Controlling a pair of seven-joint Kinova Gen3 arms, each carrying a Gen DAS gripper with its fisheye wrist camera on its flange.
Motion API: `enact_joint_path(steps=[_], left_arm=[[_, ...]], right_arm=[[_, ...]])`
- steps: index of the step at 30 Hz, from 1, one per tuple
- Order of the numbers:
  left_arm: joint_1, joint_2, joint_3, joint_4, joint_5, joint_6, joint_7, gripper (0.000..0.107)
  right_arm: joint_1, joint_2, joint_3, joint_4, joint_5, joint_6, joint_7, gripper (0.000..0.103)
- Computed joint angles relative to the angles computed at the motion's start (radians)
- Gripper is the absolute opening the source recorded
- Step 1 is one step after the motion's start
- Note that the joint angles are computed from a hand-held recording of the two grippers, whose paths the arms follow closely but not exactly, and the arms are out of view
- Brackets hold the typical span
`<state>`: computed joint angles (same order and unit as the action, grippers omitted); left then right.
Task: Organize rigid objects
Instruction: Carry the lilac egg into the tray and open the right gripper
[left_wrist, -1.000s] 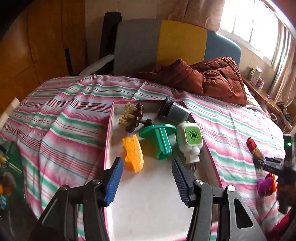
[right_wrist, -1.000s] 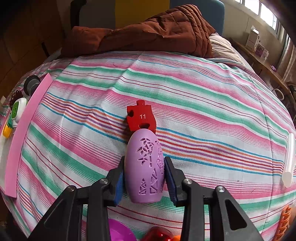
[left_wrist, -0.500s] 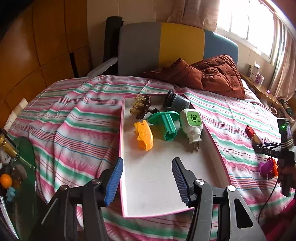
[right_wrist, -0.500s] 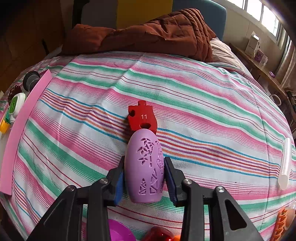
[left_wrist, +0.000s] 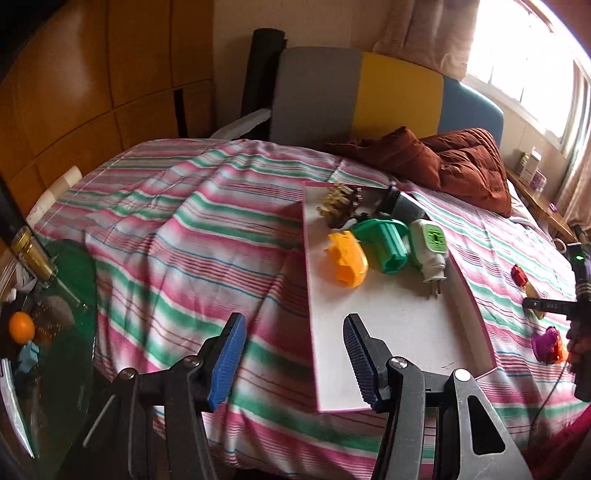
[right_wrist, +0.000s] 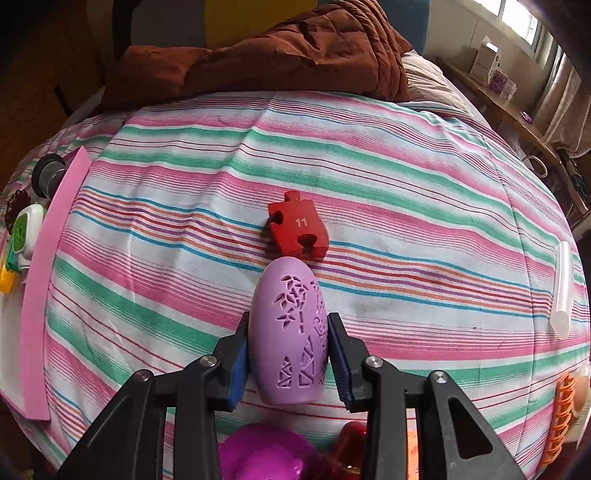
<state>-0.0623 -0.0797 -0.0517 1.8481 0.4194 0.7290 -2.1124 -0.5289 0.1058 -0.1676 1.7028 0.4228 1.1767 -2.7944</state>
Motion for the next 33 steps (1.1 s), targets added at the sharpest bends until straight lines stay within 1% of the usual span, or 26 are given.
enact_joint_path(steps=[2, 4, 7, 10, 12, 15, 17, 19, 21, 23, 26, 27, 28, 29, 30, 33], left_arm=[[-0.009, 0.005, -0.010, 0.000, 0.004, 0.000, 0.000, 0.056], [-0.018, 0.006, -0.016, 0.007, 0.007, -0.004, -0.003, 0.056], [-0.030, 0.010, -0.022, 0.011, 0.015, -0.004, -0.008, 0.056], [-0.039, 0.011, -0.025, 0.014, 0.026, -0.005, -0.011, 0.056], [-0.043, 0.010, -0.028, 0.017, 0.038, -0.007, -0.022, 0.056], [-0.049, 0.008, -0.031, 0.018, 0.050, -0.007, -0.033, 0.056], [-0.052, 0.008, -0.033, 0.018, 0.052, -0.007, -0.036, 0.056], [-0.056, 0.009, -0.035, 0.018, 0.054, -0.004, -0.037, 0.056], [-0.062, 0.012, -0.039, 0.019, 0.058, -0.003, -0.041, 0.056], [-0.069, 0.018, -0.041, 0.016, 0.060, 0.002, -0.043, 0.056], [-0.081, 0.026, -0.044, 0.015, 0.065, 0.007, -0.046, 0.056], [-0.085, 0.028, -0.044, 0.014, 0.068, 0.010, -0.048, 0.056], [-0.089, 0.030, -0.046, 0.015, 0.074, 0.011, -0.052, 0.056], [-0.092, 0.032, -0.045, 0.015, 0.074, 0.009, -0.054, 0.056], [-0.095, 0.036, -0.044, 0.015, 0.073, 0.011, -0.054, 0.056], [-0.103, 0.039, -0.043, 0.018, 0.078, 0.016, -0.059, 0.056]], right_arm=[[-0.017, -0.002, -0.010, -0.015, 0.012, 0.005, -0.020, 0.038], [-0.032, -0.011, -0.021, -0.028, 0.019, -0.013, -0.035, 0.038], [-0.073, -0.002, -0.044, -0.083, 0.052, -0.007, -0.035, 0.038], [-0.112, 0.020, -0.059, -0.158, 0.063, -0.032, 0.004, 0.038], [-0.130, 0.047, -0.062, -0.215, 0.042, -0.070, 0.058, 0.038], [-0.165, 0.124, -0.060, -0.328, -0.003, -0.105, 0.151, 0.038], [-0.172, 0.183, -0.060, -0.401, -0.063, -0.137, 0.218, 0.038], [-0.183, 0.251, -0.056, -0.479, -0.115, -0.137, 0.263, 0.038], [-0.214, 0.323, -0.035, -0.564, -0.134, -0.107, 0.272, 0.038], [-0.225, 0.387, -0.013, -0.638, -0.174, -0.088, 0.269, 0.038], [-0.254, 0.462, 0.031, -0.730, -0.208, -0.052, 0.254, 0.038], [-0.261, 0.484, 0.052, -0.757, -0.236, -0.042, 0.261, 0.038], [-0.252, 0.499, 0.054, -0.769, -0.269, -0.049, 0.271, 0.038], [-0.232, 0.506, 0.039, -0.765, -0.294, -0.072, 0.273, 0.039], [-0.221, 0.509, 0.040, -0.755, -0.324, -0.097, 0.274, 0.040], [-0.215, 0.490, 0.055, -0.697, -0.363, -0.178, 0.257, 0.043]])
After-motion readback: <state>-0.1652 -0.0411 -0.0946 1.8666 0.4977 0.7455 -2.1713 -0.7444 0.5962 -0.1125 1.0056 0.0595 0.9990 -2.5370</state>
